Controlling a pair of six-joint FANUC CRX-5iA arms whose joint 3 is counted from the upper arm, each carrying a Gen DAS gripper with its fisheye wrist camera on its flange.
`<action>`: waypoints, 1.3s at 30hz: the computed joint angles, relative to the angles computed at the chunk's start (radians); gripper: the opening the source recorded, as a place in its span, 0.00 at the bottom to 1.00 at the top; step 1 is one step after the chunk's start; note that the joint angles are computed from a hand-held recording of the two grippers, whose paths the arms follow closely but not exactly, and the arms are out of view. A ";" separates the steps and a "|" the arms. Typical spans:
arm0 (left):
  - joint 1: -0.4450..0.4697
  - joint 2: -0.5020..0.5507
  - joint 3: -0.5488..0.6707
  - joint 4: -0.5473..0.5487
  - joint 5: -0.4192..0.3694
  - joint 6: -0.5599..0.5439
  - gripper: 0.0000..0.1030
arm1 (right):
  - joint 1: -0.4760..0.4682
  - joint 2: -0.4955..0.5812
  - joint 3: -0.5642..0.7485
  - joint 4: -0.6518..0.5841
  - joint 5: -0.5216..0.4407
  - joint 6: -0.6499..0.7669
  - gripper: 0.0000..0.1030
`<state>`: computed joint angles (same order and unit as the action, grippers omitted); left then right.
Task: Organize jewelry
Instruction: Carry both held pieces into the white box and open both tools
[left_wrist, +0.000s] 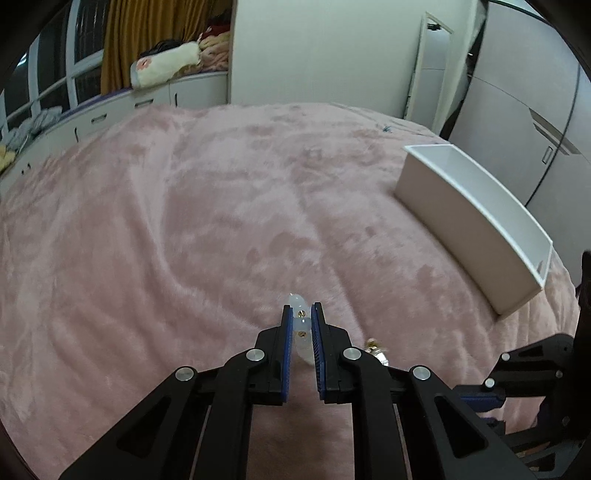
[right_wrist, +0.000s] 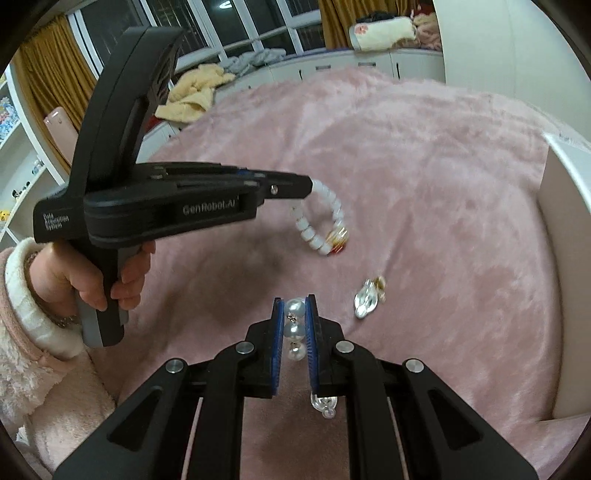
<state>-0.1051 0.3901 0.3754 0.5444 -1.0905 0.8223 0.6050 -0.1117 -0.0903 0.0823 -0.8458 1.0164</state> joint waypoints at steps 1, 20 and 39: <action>-0.002 -0.005 0.002 -0.001 0.001 -0.002 0.14 | 0.000 -0.009 -0.003 0.015 0.006 -0.010 0.12; -0.090 -0.068 0.086 0.018 -0.042 0.015 0.14 | -0.089 -0.178 -0.078 0.323 0.032 -0.174 0.12; -0.330 0.106 0.409 -0.066 -0.077 0.174 0.15 | -0.339 -0.248 -0.061 0.310 -0.058 -0.029 0.12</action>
